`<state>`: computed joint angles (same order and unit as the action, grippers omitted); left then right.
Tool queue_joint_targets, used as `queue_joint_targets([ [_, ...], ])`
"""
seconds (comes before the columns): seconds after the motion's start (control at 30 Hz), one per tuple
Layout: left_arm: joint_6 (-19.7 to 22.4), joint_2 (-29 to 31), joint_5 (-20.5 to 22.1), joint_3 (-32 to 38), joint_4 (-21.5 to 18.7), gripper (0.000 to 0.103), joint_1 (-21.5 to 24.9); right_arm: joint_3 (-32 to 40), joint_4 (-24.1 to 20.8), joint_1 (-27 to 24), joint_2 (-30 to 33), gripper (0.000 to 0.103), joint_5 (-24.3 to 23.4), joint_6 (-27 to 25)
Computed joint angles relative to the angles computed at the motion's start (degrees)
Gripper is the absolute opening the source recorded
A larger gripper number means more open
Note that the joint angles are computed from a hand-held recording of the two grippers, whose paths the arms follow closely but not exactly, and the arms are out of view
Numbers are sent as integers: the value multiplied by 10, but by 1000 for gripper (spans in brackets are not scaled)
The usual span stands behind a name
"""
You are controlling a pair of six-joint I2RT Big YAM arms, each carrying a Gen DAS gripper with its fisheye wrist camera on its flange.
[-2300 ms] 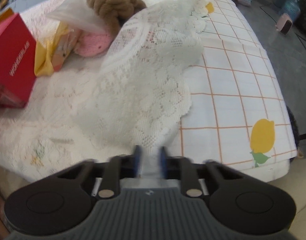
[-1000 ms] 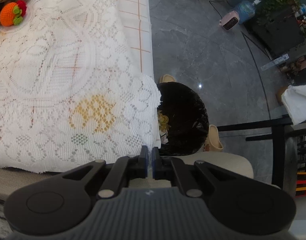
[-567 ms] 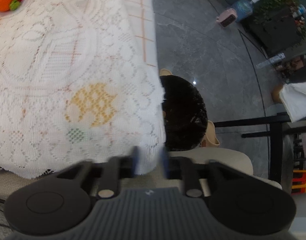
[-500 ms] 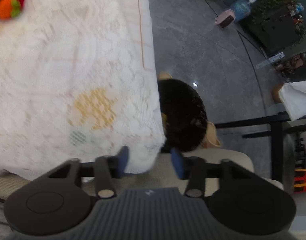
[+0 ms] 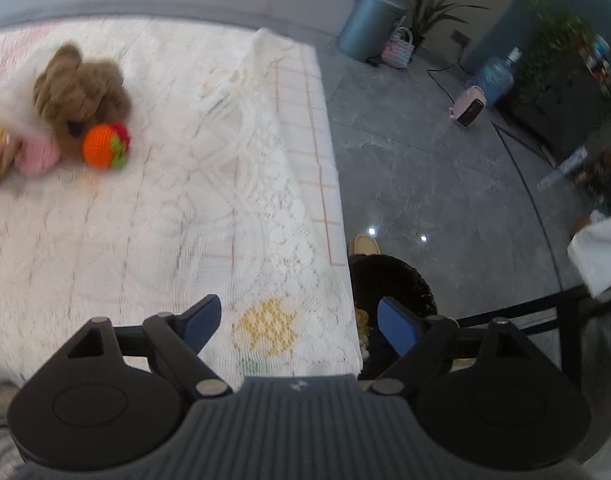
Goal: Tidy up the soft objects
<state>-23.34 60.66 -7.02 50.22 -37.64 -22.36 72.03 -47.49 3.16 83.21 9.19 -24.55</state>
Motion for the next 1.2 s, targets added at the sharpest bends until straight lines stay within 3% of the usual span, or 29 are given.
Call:
queue_joint_targets([
  [0.13, -7, 0, -16, 5, -9, 96, -2, -23, 13, -7, 5, 84, 42, -43],
  [0.23, -13, -13, -36, 0, -6, 96, -5, -25, -3, -29, 8, 83, 70, -22],
  [0.3, -17, -22, -39, -3, -4, 96, -6, -25, -11, -47, -10, 83, 43, 5],
  [0.43, -15, -32, -43, -2, -4, 96, -7, -20, -40, -60, -65, 86, -59, 45],
  [0.6, -10, -51, -70, -6, 7, 96, -18, -42, -3, -3, -158, 93, -92, 27],
  [0.73, 4, -58, -98, -11, 16, 96, -23, -50, 50, 70, -202, 100, -76, 38],
  [0.83, 18, -61, -101, -21, 34, 96, -20, -65, 116, 130, -219, 100, -41, 64],
  [0.97, 9, -58, -65, -29, 44, 96, -2, -115, 264, 181, -230, 100, -56, 55],
  [1.07, -30, -52, -65, -27, 39, 96, 11, -100, 238, 215, -193, 100, -50, 91],
  [1.13, -59, -55, -33, -30, 41, 96, 31, -97, 225, 223, -165, 100, -93, 128],
  [1.2, -70, -63, 16, -38, 50, 96, 53, -85, 194, 229, -129, 100, -138, 131],
])
